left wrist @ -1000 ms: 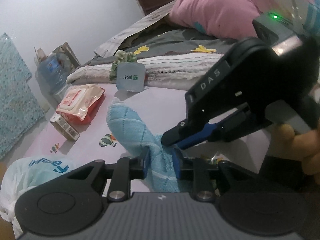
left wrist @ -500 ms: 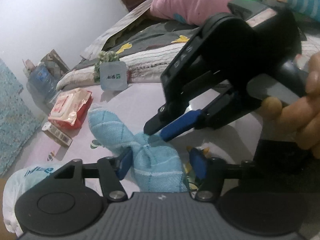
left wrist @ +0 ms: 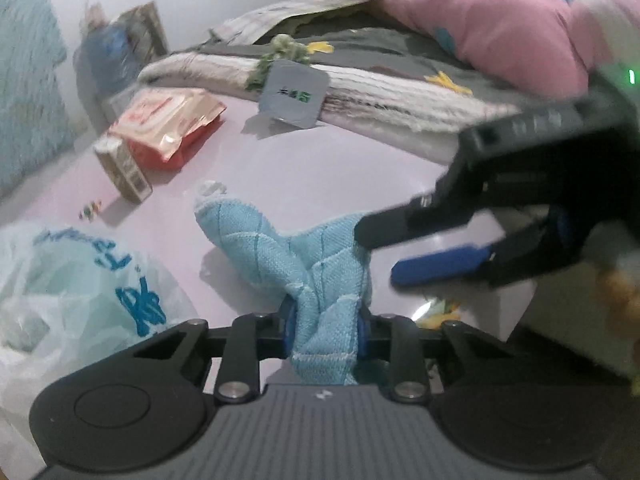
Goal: Organize soft objects
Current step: 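Lift the towel with both tools, gathering it between their fingers, then carry the towel over the cardboard box with both tools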
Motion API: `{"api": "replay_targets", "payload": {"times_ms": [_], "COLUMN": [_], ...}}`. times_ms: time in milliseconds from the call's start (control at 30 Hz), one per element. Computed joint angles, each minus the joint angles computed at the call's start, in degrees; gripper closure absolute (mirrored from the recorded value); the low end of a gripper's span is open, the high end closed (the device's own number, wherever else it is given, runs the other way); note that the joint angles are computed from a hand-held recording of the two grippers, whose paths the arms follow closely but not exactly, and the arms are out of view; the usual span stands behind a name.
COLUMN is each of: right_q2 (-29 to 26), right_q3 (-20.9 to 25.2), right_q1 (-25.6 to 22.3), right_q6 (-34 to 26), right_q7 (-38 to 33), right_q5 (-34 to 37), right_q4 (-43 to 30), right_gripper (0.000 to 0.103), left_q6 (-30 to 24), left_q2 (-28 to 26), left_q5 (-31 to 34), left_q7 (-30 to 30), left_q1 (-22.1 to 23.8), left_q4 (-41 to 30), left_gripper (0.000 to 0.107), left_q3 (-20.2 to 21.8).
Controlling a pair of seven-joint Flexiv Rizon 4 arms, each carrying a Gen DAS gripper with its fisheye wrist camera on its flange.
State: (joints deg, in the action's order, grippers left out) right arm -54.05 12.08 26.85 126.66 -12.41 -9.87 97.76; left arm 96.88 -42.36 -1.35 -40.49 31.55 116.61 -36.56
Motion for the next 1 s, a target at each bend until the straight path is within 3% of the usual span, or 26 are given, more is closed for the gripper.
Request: {"api": "replay_targets", "payload": {"times_ms": [100, 300, 533, 733, 900, 1000], "right_q2": [0.2, 1.6, 7.3, 9.9, 8.9, 5.4], "right_q3": [-0.2, -1.0, -5.2, -4.9, -0.1, 7.0], "right_q1": [0.1, 1.5, 7.0, 8.4, 5.3, 1.0], "right_q6": [-1.8, -3.2, -5.2, -7.6, -12.3, -17.6], "right_q7": [-0.1, -1.6, -8.7, -13.5, -14.9, -15.0], "right_q5": [-1.2, -0.8, 4.2, 3.9, -3.8, -13.0], "right_q4": [-0.8, -0.7, 1.3, -1.0, -7.3, -14.9], "right_gripper": [0.059, 0.061, 0.067, 0.068, 0.067, 0.066], "left_q6": [-3.7, -2.1, 3.6, 10.5, 14.4, 15.6], "left_q2": [-0.3, 0.5, 2.0, 3.5, 5.7, 7.6], "left_q5": [-1.8, -1.5, 4.4, 11.4, 15.4, 16.3], "left_q7": [0.0, 1.3, 0.0, -4.1, -8.8, -12.4], "left_q1": [4.4, 7.5, 13.1, 18.7, 22.8, 24.9], "left_q4": [0.7, 3.7, 7.4, 9.9, 10.4, 9.8], "left_gripper": [0.080, 0.080, 0.079, 0.079, 0.079, 0.079], "left_q3": [-4.8, -8.0, -12.4, -15.1, -15.4, -14.7]}}
